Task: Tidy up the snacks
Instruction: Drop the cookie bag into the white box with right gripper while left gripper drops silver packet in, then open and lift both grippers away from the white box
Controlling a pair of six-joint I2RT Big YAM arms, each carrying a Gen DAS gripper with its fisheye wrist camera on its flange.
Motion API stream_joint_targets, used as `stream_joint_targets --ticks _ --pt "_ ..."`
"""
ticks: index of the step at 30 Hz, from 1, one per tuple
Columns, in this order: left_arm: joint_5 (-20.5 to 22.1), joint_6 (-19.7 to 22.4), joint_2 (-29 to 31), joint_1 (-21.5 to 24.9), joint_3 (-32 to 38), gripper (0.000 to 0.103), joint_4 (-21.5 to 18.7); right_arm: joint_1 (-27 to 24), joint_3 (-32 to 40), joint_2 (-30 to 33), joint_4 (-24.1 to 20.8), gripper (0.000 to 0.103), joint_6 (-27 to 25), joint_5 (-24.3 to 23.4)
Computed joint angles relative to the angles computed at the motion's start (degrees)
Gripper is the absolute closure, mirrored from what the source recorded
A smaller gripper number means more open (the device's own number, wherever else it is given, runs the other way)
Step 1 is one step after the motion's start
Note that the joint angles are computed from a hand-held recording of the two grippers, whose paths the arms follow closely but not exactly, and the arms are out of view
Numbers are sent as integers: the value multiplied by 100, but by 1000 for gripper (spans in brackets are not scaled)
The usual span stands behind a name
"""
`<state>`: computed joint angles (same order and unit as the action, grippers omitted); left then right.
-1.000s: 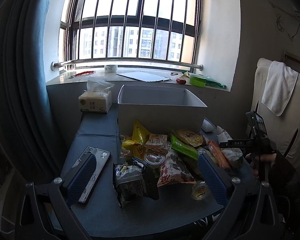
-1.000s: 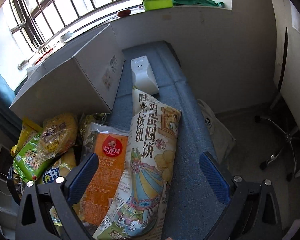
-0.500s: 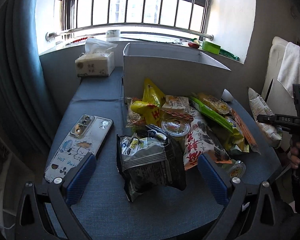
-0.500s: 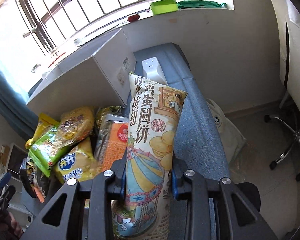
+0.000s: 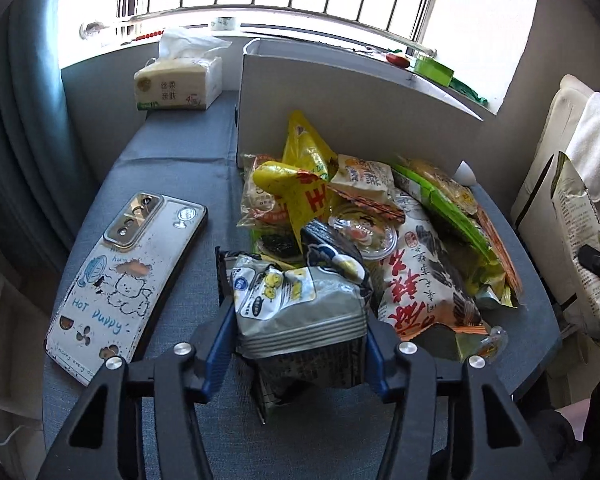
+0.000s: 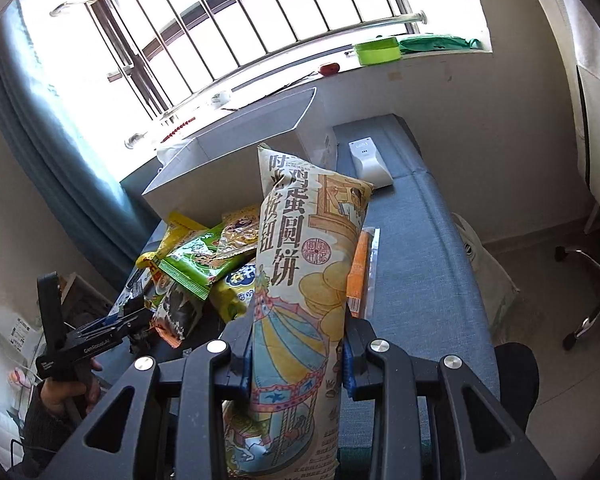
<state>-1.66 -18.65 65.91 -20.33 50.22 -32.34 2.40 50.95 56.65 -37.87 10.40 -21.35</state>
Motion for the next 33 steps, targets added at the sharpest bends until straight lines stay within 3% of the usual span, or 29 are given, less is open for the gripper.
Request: stream_joint_targets --ticks 8,14,17,22,24,25,26,27,28,30,33 --pt "124 291 -734 47 21 47 572 338 295 154 103 68 -43 -52" --pt "393 741 362 289 1463 47 757 688 1413 1094 317 68 21 37" --pt "314 706 1231 395 2561 47 431 839 2321 1824 269 68 95 346" --pt "258 531 2719 558 4503 46 -742 918 4267 3371 -498 68 198 645" --pt "226 451 3045 570 4880 41 -948 918 5022 3949 -919 68 182 771" --pt "211 428 3208 577 5089 30 -1122 920 5350 4188 -1105 66 156 803" --pt "192 443 3350 576 5283 9 -1339 917 5579 4363 -1229 64 120 851" --pt "106 501 3404 552 5346 0 -1460 911 5714 4470 -1267 51 77 914" --pt "-55 586 3354 521 5265 0 -1342 913 5702 4473 -1143 23 118 1065" --pt "-231 792 3156 470 4958 0 -989 856 5347 4273 -543 0 356 1118" --pt "-95 860 2924 505 4660 0 -732 777 5290 4214 -610 0 491 842"
